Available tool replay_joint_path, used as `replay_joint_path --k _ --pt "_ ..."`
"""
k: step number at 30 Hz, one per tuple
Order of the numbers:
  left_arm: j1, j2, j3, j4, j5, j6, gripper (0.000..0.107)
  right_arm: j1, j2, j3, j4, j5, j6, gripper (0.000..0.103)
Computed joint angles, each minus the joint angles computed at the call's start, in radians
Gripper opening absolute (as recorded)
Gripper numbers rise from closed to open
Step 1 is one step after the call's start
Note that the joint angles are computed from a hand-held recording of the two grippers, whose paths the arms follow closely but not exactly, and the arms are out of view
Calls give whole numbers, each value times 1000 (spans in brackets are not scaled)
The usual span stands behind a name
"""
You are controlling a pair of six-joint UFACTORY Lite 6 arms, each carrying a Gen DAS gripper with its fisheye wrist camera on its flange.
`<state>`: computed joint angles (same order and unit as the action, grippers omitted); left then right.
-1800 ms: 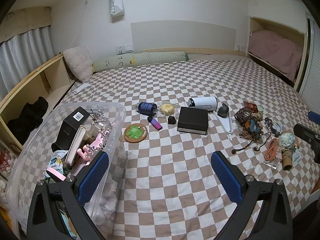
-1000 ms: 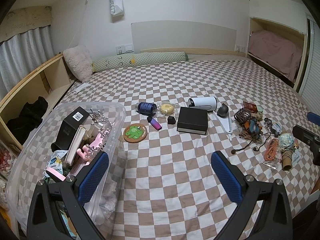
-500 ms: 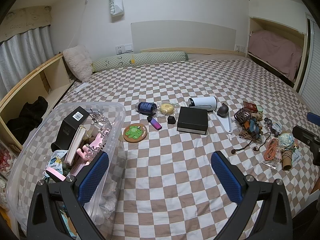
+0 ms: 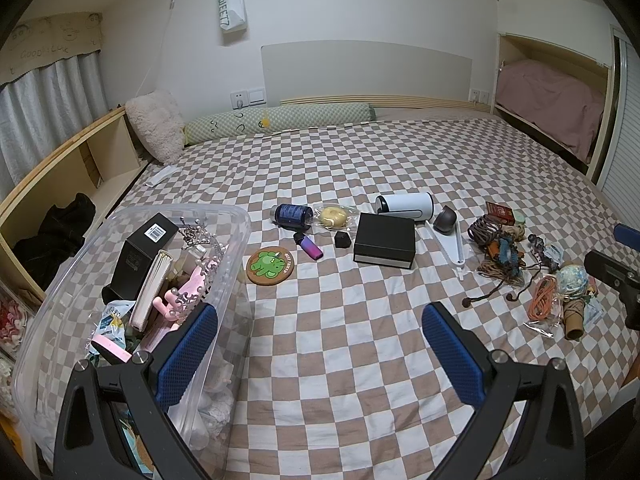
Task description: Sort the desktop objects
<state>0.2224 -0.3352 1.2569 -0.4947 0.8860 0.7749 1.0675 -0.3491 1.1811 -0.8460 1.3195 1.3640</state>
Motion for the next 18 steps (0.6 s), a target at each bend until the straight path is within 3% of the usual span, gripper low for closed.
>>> replay_joint_path --k 11,18 --pt "-11 5 3 12 -4 -13 103 13 -5 -2 -1 15 4 103" --pt "-1 33 35 1 53 -16 103 0 -18 -10 20 0 -7 103"
